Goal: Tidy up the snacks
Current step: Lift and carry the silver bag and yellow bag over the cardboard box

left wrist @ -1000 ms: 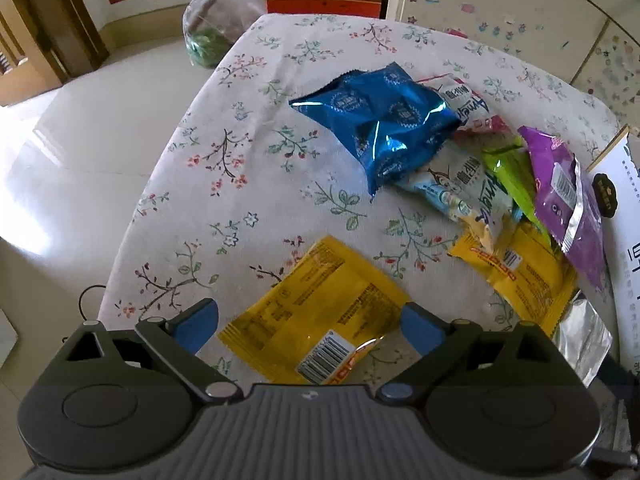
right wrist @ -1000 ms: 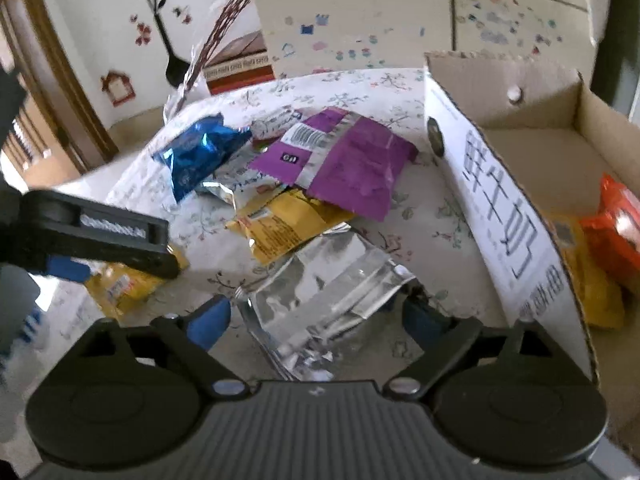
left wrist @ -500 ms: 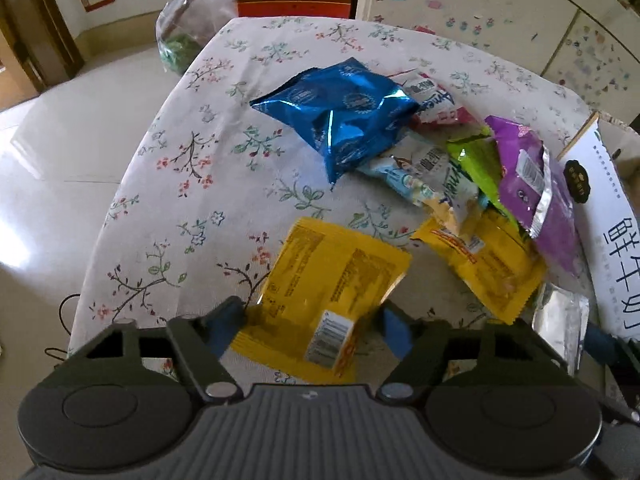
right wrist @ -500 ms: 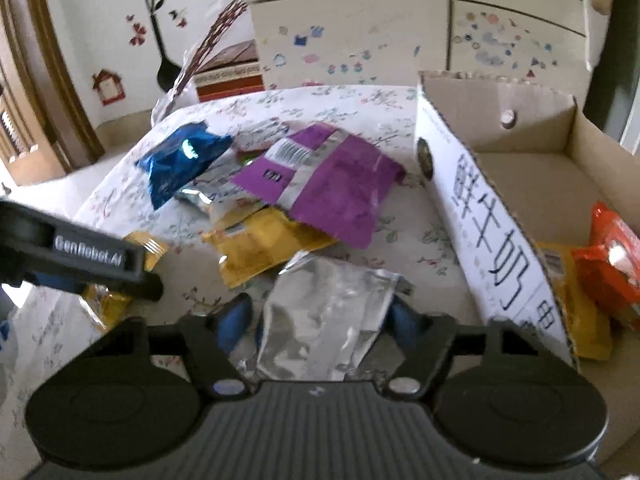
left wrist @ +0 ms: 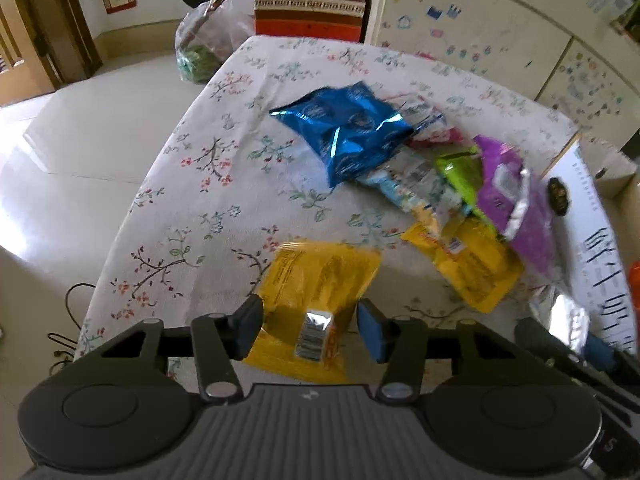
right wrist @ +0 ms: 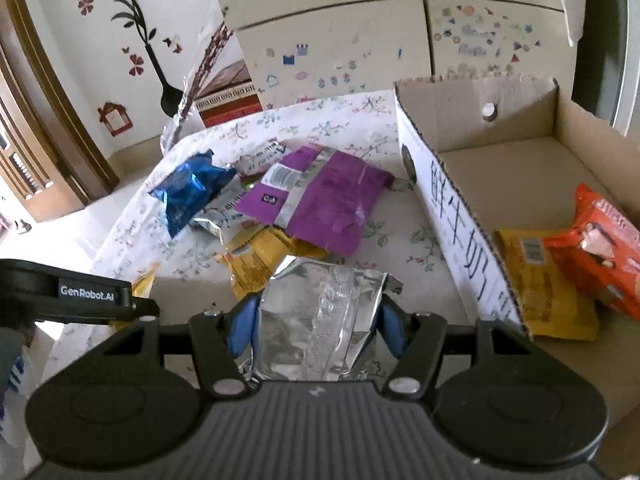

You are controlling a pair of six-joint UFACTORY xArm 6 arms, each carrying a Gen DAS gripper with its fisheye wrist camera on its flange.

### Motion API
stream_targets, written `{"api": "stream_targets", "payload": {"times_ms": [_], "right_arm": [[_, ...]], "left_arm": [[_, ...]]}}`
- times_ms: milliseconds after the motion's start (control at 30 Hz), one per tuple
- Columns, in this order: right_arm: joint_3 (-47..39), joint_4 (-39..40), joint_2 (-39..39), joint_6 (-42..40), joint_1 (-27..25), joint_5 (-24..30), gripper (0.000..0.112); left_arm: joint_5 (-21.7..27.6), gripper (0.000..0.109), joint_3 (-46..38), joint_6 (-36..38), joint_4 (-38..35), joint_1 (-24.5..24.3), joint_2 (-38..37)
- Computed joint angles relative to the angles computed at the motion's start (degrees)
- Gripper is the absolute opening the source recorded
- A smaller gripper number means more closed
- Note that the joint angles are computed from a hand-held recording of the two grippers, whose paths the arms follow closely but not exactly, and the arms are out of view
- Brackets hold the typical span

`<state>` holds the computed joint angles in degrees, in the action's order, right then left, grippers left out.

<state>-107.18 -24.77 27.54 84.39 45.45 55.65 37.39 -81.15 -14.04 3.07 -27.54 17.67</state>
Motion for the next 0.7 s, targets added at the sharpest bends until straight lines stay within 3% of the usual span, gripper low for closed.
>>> {"api": "stream_targets", "payload": {"times_ms": [267,367,500,700], "right_arm": [[-0.53,1.07,-1.41,-1.14,-0.14,0.26,0.063],[-0.55,1.42,-2.50,-1.19,-0.87,-0.73,0.063],[-1.81,2.38,-3.47,-4.18,-2.23,-0.65,0.063],[-2.31,6.14,-4.60,-13.96,-4.52,-1.84,0.063]], "left_arm": [[0.18,0.059,0.39,0.32,-2.40,0.53,-0.56],[0.27,0.066,0.17,0.43,0.47,0.56,0.08],[1.77,0.089,-0.50,0.93,1.92,-0.02,1.00],[1.21,0.085,-0.92,-1.13,7.05,-0.82,2.81]]}}
